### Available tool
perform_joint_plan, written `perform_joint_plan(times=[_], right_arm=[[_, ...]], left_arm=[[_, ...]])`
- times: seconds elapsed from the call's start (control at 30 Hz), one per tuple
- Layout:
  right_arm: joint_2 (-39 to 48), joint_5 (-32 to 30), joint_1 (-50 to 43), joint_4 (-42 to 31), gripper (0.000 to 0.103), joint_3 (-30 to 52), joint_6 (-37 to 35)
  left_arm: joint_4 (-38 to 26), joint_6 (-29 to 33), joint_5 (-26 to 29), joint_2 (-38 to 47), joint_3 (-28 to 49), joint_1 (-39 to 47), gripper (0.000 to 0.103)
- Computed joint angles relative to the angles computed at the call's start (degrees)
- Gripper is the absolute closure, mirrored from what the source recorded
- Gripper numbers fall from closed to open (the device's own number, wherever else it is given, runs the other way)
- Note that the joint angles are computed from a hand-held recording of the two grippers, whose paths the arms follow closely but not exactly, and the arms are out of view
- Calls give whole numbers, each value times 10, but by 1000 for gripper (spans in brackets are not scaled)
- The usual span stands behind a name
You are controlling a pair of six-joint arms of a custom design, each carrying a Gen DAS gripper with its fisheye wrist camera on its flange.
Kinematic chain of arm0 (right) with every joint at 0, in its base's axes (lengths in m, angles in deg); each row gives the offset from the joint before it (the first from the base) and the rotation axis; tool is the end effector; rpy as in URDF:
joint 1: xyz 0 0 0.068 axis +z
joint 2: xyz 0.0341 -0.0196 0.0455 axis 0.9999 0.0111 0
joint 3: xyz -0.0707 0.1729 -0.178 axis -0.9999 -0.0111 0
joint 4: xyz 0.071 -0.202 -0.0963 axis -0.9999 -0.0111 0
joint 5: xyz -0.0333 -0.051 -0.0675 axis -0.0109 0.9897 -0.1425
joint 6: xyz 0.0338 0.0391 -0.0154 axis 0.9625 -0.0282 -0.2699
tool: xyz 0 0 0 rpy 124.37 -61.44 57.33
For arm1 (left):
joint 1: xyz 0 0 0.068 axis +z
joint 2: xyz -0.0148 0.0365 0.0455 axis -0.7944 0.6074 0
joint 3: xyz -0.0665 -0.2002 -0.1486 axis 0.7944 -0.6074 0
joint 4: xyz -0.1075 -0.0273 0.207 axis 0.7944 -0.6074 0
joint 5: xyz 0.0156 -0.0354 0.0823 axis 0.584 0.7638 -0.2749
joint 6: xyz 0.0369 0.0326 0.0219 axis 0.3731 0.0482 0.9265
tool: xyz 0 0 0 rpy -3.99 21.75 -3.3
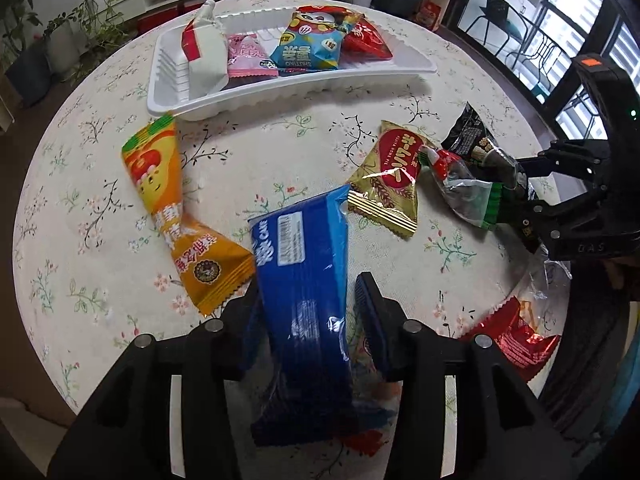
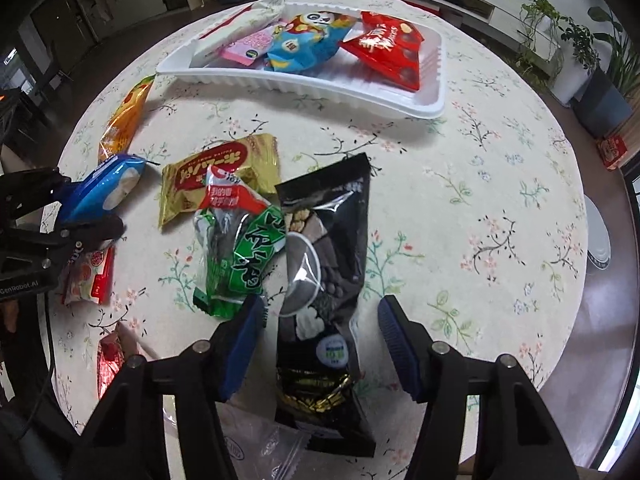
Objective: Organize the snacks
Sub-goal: 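Grasp the blue Roll Cake packet with the left tool while the right tool grasps the black packet, then carry the blue Roll Cake packet and black packet over the white tray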
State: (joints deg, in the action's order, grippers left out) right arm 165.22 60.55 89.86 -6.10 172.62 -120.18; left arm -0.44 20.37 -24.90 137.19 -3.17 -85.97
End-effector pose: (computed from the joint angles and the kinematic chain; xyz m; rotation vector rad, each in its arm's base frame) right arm 0.3738 0.0116 0.1534 -1.1635 2.6448 0.2260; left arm 0.2601 -0.1642 0.1539 -0.0271 2.7114 -0.1164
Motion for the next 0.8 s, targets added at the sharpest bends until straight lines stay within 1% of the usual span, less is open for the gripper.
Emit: perform_joint_plan(times=[0.03,0.1,0.17,0.27,0.4,0.5,0.57,0.63,0.67,0.7,0.73,0.77,0.8], right_arm=[[0,4,1,4,49,0,-1],[5,5,0,-1,53,10,-3],[10,4,-4,-8,62,20,-5],[21,8,-4,-18,64,41,0],[2,28,11,18,66,8,10],[-5,25,13,20,71,-3,12],[-4,23,13,15,75,-1,15],[-4,20,12,10,77,1,18],[-4,18,9,9,78,3,19],[-1,16,6,7,79,6,20],[-10,13,4,11,79,-7,22],[-14,10,2,12,82,-13,24],[-12,6,-2,9,83,-11,23]], left_arm=[[-7,6,-3,6,8,-1,61],[-15,15,-4,11,16,-2,61],[-22,18,-6,14,21,-4,61],[-34,21,-13,18,28,-11,61],[-49,17,-25,37,48,-19,59],[-47,21,-15,42,51,-12,59],[-28,23,-6,31,33,-7,60],[-9,22,3,17,13,0,65],[-7,21,1,11,7,3,73],[0,21,9,3,-2,7,75],[6,21,15,-3,-10,11,76],[6,23,15,-4,-11,10,76],[5,24,12,-5,-12,8,76]])
